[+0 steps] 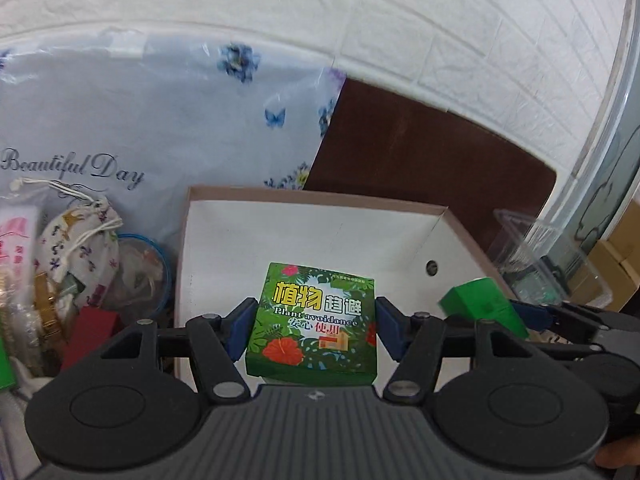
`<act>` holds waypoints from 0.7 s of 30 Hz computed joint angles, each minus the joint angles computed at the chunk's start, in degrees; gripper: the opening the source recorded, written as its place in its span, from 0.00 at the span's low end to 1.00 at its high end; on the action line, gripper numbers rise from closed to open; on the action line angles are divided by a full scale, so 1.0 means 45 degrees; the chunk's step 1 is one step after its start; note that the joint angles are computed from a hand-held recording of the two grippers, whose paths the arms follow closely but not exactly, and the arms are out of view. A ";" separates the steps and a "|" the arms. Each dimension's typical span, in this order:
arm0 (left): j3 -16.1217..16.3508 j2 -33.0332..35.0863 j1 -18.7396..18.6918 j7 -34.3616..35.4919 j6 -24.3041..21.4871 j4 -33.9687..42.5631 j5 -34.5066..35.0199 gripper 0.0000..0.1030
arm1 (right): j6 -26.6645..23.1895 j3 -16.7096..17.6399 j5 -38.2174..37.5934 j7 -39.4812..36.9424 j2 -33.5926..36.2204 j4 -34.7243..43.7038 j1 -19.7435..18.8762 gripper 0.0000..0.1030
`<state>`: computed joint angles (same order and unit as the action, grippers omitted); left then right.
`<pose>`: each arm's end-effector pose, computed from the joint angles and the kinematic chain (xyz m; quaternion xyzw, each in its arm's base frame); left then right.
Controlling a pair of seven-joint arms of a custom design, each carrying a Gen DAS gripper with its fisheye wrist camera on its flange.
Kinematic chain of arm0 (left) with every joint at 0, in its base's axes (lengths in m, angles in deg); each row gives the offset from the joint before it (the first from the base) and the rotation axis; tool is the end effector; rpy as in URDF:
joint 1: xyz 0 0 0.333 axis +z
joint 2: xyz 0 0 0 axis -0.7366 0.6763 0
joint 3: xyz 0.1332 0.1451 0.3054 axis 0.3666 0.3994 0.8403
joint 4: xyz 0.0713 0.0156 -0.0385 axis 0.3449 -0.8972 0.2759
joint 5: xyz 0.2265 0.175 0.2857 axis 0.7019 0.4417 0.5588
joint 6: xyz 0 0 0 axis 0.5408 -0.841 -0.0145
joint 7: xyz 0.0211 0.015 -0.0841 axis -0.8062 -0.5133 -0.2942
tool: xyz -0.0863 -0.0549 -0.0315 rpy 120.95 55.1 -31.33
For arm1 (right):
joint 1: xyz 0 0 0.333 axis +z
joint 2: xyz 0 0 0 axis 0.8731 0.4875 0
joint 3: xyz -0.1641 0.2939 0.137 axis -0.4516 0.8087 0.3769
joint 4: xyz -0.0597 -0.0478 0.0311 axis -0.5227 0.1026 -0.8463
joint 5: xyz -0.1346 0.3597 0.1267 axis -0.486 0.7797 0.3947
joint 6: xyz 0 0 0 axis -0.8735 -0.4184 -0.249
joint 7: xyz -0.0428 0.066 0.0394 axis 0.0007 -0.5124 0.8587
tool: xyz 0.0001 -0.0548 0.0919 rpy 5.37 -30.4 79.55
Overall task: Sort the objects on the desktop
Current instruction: 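Carry both boxes into the cardboard box and open both grippers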
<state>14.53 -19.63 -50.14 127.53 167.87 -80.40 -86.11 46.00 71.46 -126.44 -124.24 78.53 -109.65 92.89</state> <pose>0.6486 -0.1801 0.4952 -0.4053 0.7859 -0.4613 0.0729 0.5188 0.3706 0.4490 -0.5036 0.7186 -0.3892 0.2802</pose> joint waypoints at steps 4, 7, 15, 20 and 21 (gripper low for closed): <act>-0.0065 0.0678 -0.0274 -0.0698 0.0386 0.0659 0.1118 0.63 | 0.0492 -0.0238 0.1767 -0.2241 0.0825 0.0689 -0.0497 0.58; -0.0200 0.1161 -0.0310 -0.1443 0.0547 0.1109 0.2004 0.63 | 0.0587 -0.0444 0.3222 -0.4050 0.1370 0.1307 -0.0651 0.58; -0.1043 0.1422 0.0516 -0.0868 0.0071 0.1290 0.1520 1.00 | 0.1148 -0.0921 0.6305 -0.7809 0.2075 0.2119 -0.0675 0.75; -0.0819 0.0972 0.0176 -0.0580 0.0613 0.0672 0.2000 1.00 | 0.0915 -0.1420 0.4919 -0.6333 0.1831 0.1867 0.0055 0.87; -0.0845 0.0933 0.0156 -0.0388 0.0775 0.0594 0.1950 1.00 | 0.0901 -0.1424 0.4762 -0.6026 0.1760 0.1812 0.0100 0.88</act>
<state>10.73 -15.43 -49.44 125.79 171.36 -77.73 -77.34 50.06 65.05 -105.02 -151.36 86.45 -101.49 93.34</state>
